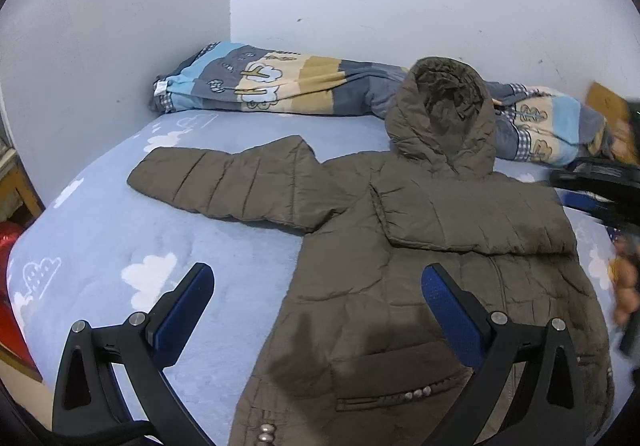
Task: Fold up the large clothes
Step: 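Fold the held sleeve across the jacket body with the right gripper, release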
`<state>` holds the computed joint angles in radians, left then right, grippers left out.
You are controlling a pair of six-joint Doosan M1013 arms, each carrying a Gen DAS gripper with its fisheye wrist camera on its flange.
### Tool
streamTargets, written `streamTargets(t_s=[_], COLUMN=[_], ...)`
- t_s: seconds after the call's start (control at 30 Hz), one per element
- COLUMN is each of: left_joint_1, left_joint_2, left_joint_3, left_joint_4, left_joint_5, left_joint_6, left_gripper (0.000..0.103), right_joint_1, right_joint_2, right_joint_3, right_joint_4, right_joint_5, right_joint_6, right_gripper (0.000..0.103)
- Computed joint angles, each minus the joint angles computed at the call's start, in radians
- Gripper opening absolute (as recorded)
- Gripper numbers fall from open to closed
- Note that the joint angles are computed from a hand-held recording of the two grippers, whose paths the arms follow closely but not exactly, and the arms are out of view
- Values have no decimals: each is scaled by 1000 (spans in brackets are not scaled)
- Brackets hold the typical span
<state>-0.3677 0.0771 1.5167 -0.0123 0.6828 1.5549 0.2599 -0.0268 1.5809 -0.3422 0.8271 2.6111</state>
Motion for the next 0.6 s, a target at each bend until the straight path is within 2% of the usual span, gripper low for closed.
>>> streamTargets(t_s=[0.07, 0.13, 0.2, 0.3, 0.37, 0.47, 0.57, 0.6], left_joint_1=[-14, -27, -43, -57, -70, -89, -100, -105], left_joint_2=[0, 2, 4, 5, 5, 10, 17, 19], left_joint_3=[3, 2, 3, 5, 10, 11, 6, 5], left_joint_4=[9, 12, 23, 9, 21, 57, 72, 81], left_joint_5=[-1, 1, 2, 7, 2, -4, 1, 4], left_joint_6=[0, 4, 5, 27, 31, 21, 12, 3], left_gripper=[103, 103, 103, 103, 103, 103, 103, 103], right_joint_1=[-22, -57, -112, -200, -272, -391, -455, -458], right_joint_2=[-66, -133, -210, -286, -307, -315, -293, -286], right_joint_3=[57, 106, 169, 227, 256, 296, 334, 342], right_joint_4=[-88, -140, -167, -233, -252, -204, -175, -171], right_joint_5=[71, 213, 318, 517, 608, 629, 604, 614], right_joint_6=[76, 88, 99, 98, 40, -84, -169, -180], right_gripper=[63, 64, 73, 84, 87, 87, 87, 74])
